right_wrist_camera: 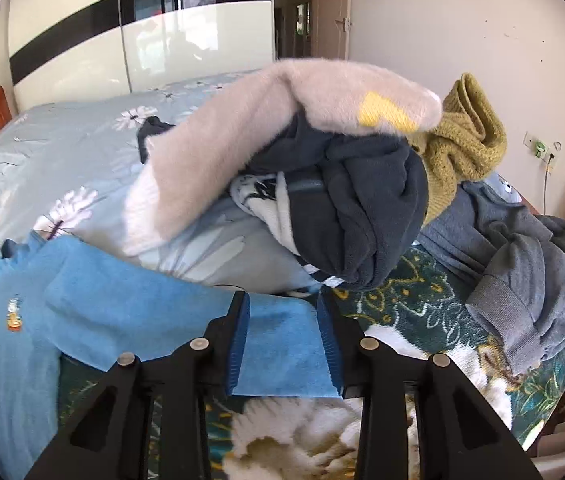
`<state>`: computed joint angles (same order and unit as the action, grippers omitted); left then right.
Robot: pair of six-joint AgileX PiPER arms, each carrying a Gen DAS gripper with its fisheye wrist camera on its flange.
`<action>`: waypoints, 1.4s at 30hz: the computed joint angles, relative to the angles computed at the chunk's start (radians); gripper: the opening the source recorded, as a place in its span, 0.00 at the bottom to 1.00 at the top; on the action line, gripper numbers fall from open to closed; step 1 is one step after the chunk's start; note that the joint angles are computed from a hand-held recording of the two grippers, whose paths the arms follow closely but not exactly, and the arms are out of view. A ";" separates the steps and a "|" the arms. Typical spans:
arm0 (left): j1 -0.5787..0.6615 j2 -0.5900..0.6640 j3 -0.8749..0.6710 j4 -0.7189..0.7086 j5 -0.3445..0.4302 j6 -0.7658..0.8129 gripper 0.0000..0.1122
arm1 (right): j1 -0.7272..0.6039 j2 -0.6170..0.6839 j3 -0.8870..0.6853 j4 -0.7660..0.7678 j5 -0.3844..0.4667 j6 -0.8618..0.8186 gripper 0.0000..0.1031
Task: Fold clothes
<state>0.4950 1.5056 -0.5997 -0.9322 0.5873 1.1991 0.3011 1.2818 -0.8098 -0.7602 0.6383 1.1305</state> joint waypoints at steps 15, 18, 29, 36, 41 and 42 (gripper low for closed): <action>0.130 -0.003 -0.111 -0.015 -0.082 0.071 0.04 | 0.302 0.062 -0.101 0.031 -0.016 0.114 0.37; 0.161 0.066 -0.263 0.091 -0.127 -0.021 0.05 | 0.315 0.086 -0.121 0.031 -0.003 0.106 0.37; 0.041 0.401 -0.711 0.912 -0.202 -0.813 0.05 | 0.336 0.127 -0.139 0.081 0.022 0.078 0.37; 0.075 0.493 -0.806 0.712 -0.068 -0.695 0.16 | 0.348 0.142 -0.144 0.115 0.027 0.033 0.37; 0.186 0.399 -0.748 0.363 0.068 -0.425 0.48 | 0.359 0.157 -0.148 0.114 0.011 0.032 0.37; 0.213 0.378 -0.726 0.304 0.097 -0.384 0.51 | 0.360 0.160 -0.144 0.115 -0.005 0.036 0.37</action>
<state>0.7077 1.8839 -1.3257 -0.6285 0.6844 0.8147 0.6609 1.4419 -0.9542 -0.6454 0.6335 1.1669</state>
